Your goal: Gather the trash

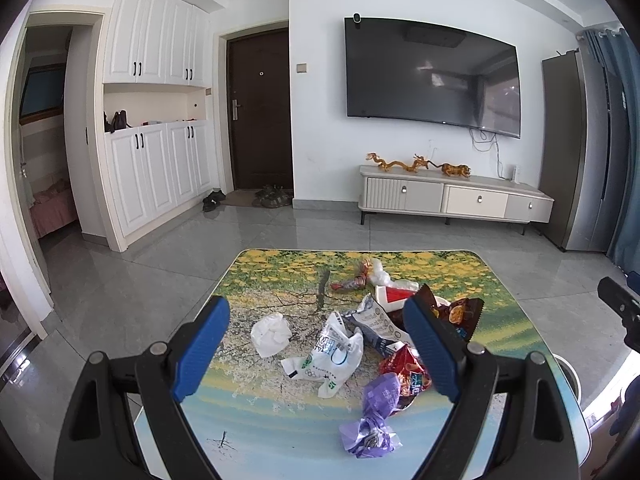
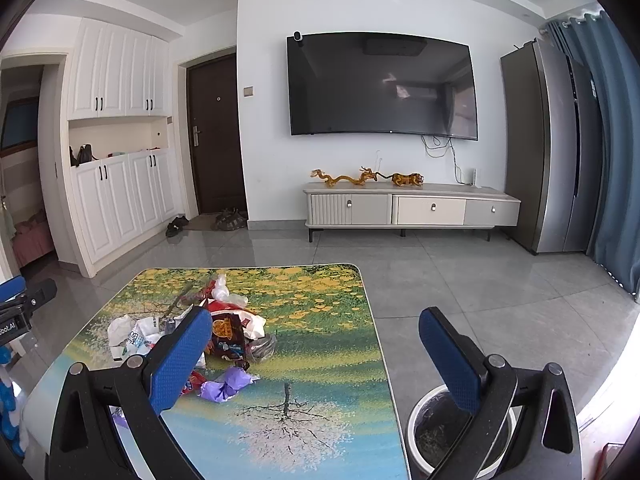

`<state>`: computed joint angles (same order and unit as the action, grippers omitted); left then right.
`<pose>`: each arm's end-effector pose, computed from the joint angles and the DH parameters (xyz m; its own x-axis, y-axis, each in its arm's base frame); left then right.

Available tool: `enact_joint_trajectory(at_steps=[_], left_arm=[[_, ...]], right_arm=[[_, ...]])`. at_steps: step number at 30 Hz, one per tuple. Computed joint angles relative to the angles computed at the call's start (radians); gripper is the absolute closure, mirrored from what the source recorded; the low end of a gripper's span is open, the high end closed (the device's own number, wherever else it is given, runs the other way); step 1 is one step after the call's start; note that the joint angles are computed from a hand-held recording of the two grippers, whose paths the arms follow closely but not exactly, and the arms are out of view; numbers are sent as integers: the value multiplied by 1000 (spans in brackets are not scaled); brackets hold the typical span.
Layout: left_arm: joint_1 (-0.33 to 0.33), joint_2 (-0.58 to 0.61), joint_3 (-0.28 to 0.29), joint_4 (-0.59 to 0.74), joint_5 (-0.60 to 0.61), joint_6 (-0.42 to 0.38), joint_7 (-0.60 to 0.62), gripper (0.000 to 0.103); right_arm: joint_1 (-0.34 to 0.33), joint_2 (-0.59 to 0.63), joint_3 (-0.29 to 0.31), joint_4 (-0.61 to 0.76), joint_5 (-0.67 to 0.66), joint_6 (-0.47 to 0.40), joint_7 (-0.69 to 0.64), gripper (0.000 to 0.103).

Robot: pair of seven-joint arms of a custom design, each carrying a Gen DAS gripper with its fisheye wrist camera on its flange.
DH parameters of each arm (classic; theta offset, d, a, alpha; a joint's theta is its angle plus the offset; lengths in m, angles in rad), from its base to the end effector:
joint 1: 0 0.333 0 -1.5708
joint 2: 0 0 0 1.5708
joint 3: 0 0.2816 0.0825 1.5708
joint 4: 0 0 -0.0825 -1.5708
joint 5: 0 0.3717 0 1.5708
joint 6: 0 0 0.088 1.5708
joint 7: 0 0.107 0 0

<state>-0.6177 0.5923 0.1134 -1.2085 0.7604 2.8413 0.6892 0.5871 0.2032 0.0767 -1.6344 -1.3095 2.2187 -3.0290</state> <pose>0.6162 -0.4114 0.5234 -0.2734 -0.9617 -0.0193 -0.3897 0.1290 -0.9118 0.5301 0.3700 0.5301 -0.3196 -0.9460 -0.0542 -0.3343 0.1661 -0.9277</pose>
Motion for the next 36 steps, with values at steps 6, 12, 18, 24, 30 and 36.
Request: enact_joint_trajectory(at_steps=[6, 12, 18, 24, 30, 36], left_arm=[[21, 1, -27, -3, -33, -2, 53, 14], [62, 11, -62, -4, -130, -13, 136, 14], [105, 39, -100, 14, -247, -42, 256, 14], [255, 71, -344, -15, -512, -33, 655, 14], [254, 147, -400, 60, -638, -158, 859, 16], [218, 221, -368, 158, -731, -245, 939, 16]], right_arm=[[1, 7, 0, 11, 11, -2, -15, 0], [0, 27, -7, 39, 38, 23, -45, 0], [-6, 49, -21, 56, 75, 78, -69, 0], [-20, 82, -36, 74, 143, 150, -108, 0], [-41, 117, -49, 87, 247, 251, -178, 0], [-86, 196, -47, 123, 464, 407, -338, 21]])
